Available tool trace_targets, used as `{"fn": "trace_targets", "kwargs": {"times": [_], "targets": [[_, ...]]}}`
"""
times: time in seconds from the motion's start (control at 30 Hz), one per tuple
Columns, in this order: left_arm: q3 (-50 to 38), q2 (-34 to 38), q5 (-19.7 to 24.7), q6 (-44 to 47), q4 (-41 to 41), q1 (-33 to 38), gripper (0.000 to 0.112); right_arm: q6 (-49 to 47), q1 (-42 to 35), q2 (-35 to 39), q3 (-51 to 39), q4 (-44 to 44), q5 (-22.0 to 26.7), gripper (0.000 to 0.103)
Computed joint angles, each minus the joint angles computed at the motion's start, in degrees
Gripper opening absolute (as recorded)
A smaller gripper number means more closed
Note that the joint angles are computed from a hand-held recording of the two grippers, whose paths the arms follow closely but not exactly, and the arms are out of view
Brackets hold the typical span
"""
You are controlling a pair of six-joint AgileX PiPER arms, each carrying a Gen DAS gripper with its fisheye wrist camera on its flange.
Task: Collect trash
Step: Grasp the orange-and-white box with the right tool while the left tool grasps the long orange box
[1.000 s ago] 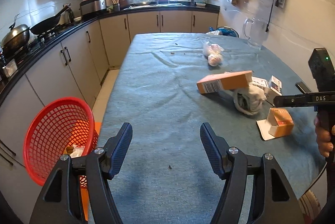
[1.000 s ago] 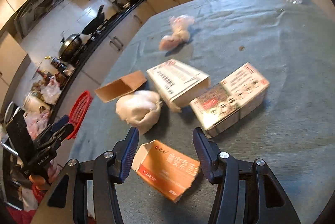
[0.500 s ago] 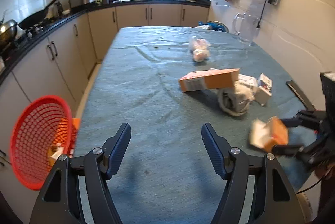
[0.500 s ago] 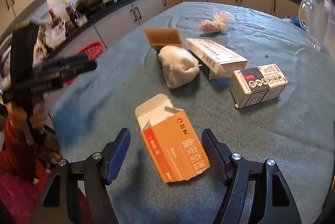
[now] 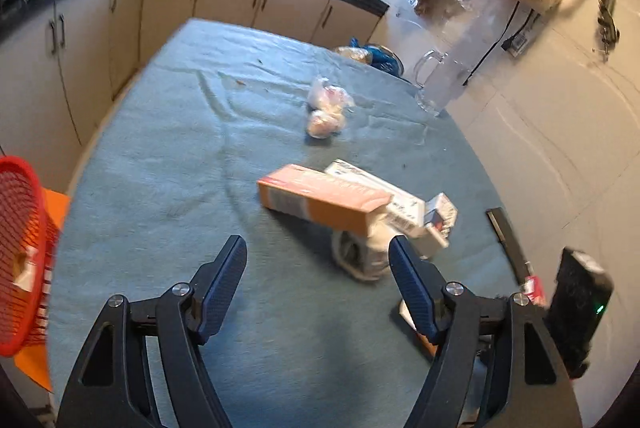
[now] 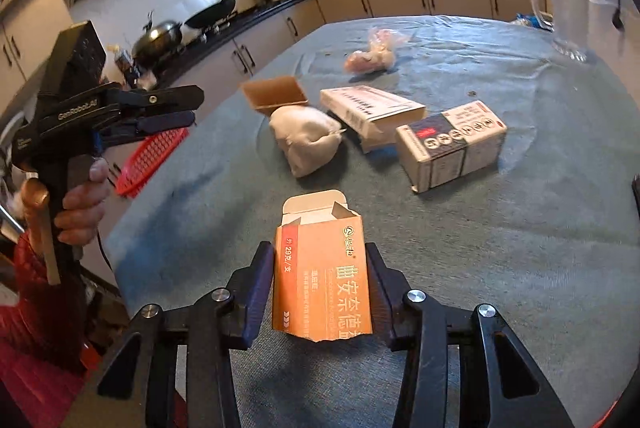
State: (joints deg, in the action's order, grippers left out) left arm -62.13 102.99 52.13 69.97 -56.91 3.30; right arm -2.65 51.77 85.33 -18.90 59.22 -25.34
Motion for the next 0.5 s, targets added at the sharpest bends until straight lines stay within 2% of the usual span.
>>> {"fn": "trace_targets", "kwargs": {"times": [0.13,0.3,0.5], "targets": [[-6.3,4.4,3.1,-11.3,1.1,-1.9,0.072,14.0,-2.0,0.1,3.0,-11.9,-1.9,0.048],[-15.7,11.0,4.8,-27.9,4.9,-5.0,0.072,21.1,-2.3,0.1,5.0,-17.8,-4.3,0.049],[-20.3,14.7,3.0,-38.2,10.5,-9.7,0.072,27.6,-2.7,-0.8,7.9,-24.2,-7.5,0.049]]}}
